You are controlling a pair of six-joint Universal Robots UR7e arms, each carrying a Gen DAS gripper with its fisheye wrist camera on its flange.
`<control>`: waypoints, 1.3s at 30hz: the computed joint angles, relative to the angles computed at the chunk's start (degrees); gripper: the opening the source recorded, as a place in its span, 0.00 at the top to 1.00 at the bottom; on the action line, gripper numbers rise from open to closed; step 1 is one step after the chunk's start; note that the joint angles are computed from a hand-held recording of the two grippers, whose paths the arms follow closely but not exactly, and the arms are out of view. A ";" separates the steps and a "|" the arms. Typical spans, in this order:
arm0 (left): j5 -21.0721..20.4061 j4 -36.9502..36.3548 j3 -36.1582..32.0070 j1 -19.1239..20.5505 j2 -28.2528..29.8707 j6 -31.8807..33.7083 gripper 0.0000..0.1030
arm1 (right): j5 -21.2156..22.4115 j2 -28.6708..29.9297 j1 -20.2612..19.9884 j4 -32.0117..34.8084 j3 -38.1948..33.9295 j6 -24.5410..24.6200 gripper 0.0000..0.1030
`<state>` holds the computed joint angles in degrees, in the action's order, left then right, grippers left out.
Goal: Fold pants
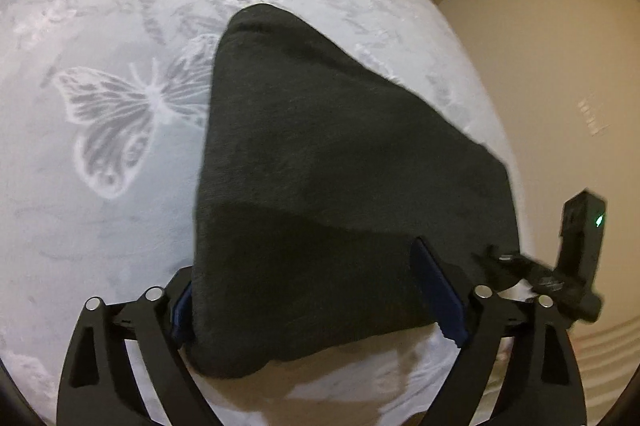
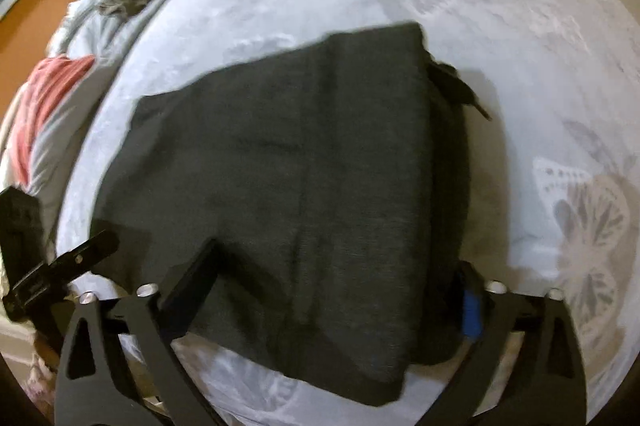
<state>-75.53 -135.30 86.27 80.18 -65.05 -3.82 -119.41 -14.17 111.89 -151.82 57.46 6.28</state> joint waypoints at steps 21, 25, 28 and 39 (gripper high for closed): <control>8.72 2.43 0.80 -3.65 1.62 -2.75 0.31 | -0.65 -1.99 0.23 0.87 3.61 -1.84 0.20; 9.81 2.46 0.83 -4.22 1.53 -4.28 0.31 | 0.13 -1.89 -0.08 0.33 3.82 -1.40 0.15; 9.49 2.48 -0.25 -3.94 2.26 -3.68 0.32 | -0.02 -1.96 -0.13 -1.70 4.69 -2.37 0.26; 7.19 0.92 1.03 -4.50 -0.85 0.93 0.76 | 1.38 -4.53 0.28 -6.94 8.48 -3.39 0.69</control>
<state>-68.34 -134.38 87.30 75.69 -65.90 -2.89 -118.03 -18.71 112.17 -158.76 65.94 2.89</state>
